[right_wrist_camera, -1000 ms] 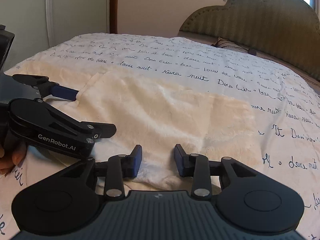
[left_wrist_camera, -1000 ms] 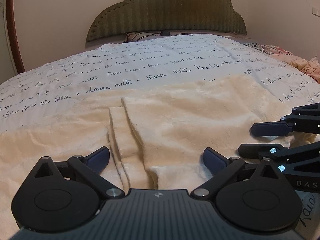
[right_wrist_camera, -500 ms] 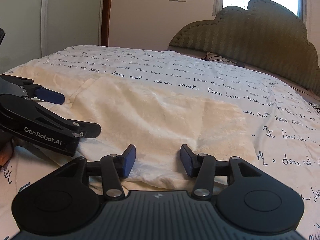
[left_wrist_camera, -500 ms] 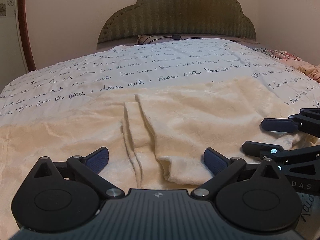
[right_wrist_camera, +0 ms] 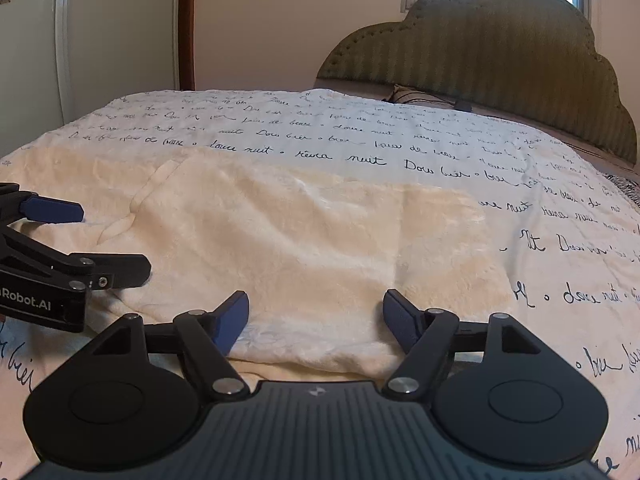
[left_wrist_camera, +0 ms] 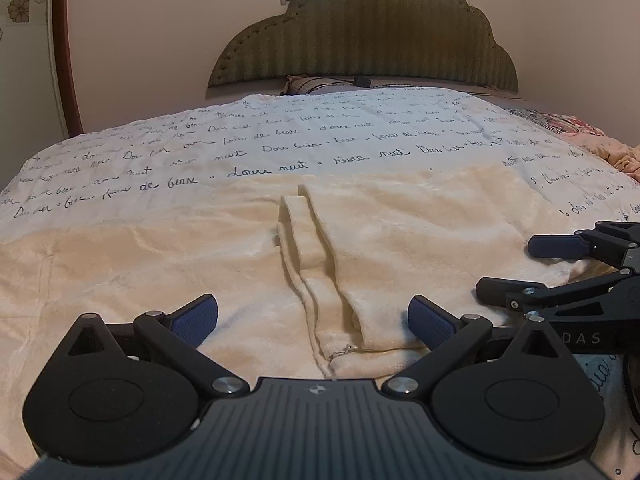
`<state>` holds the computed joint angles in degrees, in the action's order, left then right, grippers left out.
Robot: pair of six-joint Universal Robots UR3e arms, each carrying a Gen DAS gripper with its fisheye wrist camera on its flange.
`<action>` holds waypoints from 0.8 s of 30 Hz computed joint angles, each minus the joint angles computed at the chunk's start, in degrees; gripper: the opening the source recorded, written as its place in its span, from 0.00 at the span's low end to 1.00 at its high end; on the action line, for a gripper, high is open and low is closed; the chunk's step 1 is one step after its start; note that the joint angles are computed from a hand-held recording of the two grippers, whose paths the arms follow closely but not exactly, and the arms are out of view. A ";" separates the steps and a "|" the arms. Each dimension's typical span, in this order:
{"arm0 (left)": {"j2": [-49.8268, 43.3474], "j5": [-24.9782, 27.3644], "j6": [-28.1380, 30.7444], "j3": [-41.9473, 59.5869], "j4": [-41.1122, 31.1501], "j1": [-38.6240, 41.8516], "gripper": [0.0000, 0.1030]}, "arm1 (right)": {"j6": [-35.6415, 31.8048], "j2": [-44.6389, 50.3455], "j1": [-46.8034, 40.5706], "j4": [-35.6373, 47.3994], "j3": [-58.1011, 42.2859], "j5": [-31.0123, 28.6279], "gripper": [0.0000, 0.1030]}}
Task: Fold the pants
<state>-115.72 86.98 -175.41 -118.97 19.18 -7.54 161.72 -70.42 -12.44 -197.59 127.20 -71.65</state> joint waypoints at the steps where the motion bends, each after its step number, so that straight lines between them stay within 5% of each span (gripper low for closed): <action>1: 0.70 0.03 0.05 -1.05 0.80 0.37 1.00 | 0.47 -0.82 0.48 1.04 -0.23 -1.02 0.72; 5: 3.08 2.14 0.38 -5.85 6.01 2.13 0.99 | 3.60 -1.36 2.32 -1.84 -0.56 -3.71 0.72; 8: 4.73 3.14 -0.10 -7.44 6.34 4.04 0.93 | 6.46 -1.94 1.08 2.04 -3.10 0.26 0.72; 12: 5.96 3.25 -3.85 -7.53 5.86 6.69 0.93 | 11.36 0.00 3.97 13.65 -12.84 -2.72 0.92; 17: 5.49 6.75 -7.13 -7.52 7.44 6.97 0.93 | 11.98 2.88 8.55 9.28 -14.04 -4.21 0.95; 21: 5.41 7.86 -4.73 -7.80 5.88 7.01 0.94 | 9.93 6.72 12.82 8.88 -15.25 -11.29 1.00; 24: 5.08 7.16 -5.22 -9.70 7.58 8.16 0.98 | 12.51 3.51 9.93 7.76 -10.36 -6.98 1.00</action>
<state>-110.64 94.13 -180.63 -128.67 26.75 0.62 174.24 -66.92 -2.51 -189.83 116.84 -78.63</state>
